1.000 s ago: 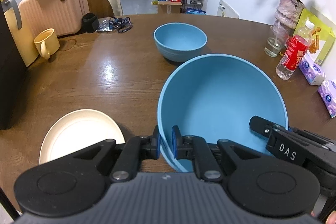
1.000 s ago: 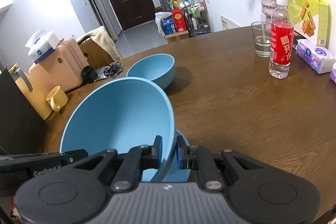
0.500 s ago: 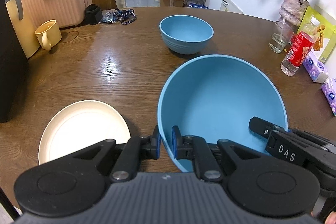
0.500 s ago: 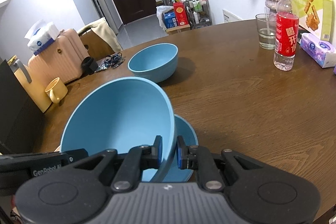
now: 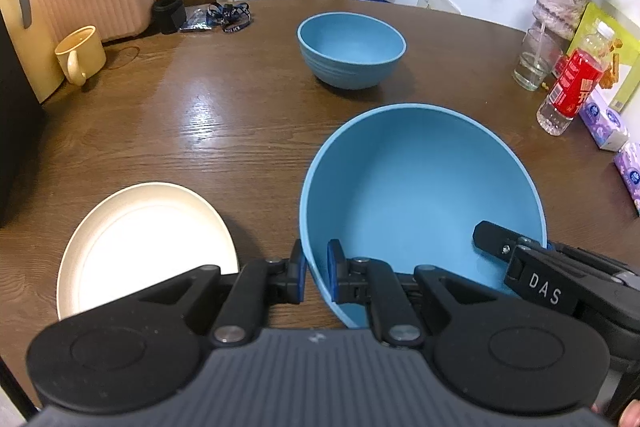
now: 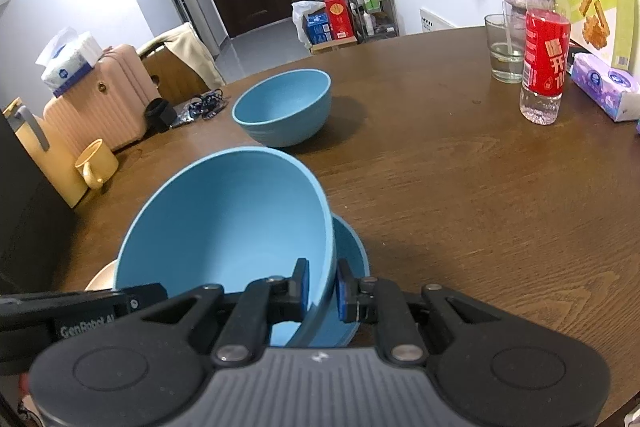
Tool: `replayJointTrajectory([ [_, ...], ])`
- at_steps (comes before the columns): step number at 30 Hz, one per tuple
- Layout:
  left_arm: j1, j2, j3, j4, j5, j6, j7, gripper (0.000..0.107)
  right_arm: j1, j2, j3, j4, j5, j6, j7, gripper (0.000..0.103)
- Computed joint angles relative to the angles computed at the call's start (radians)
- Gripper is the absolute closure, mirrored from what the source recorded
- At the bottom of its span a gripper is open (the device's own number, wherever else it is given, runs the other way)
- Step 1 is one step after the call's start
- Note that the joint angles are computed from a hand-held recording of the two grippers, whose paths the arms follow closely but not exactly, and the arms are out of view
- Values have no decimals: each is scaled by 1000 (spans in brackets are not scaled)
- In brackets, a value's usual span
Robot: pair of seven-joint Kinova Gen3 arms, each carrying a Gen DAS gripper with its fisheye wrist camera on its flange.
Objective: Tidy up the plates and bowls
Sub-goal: 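Lower the held blue bowl into the large blue bowl with both grippers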
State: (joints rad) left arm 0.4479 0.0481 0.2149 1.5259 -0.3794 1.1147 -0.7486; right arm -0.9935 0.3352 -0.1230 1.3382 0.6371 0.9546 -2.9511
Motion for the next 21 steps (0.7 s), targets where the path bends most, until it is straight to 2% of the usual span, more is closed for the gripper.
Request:
replayJointTrajectory([
  [5,0,24,-7,-9,6,5,-17,96,8,15,-1,-14,-17,11,28,90],
  [21,15,70,-32,-14,14,-2,-44,96,-19,95,25,-144,-54,144,185,90],
])
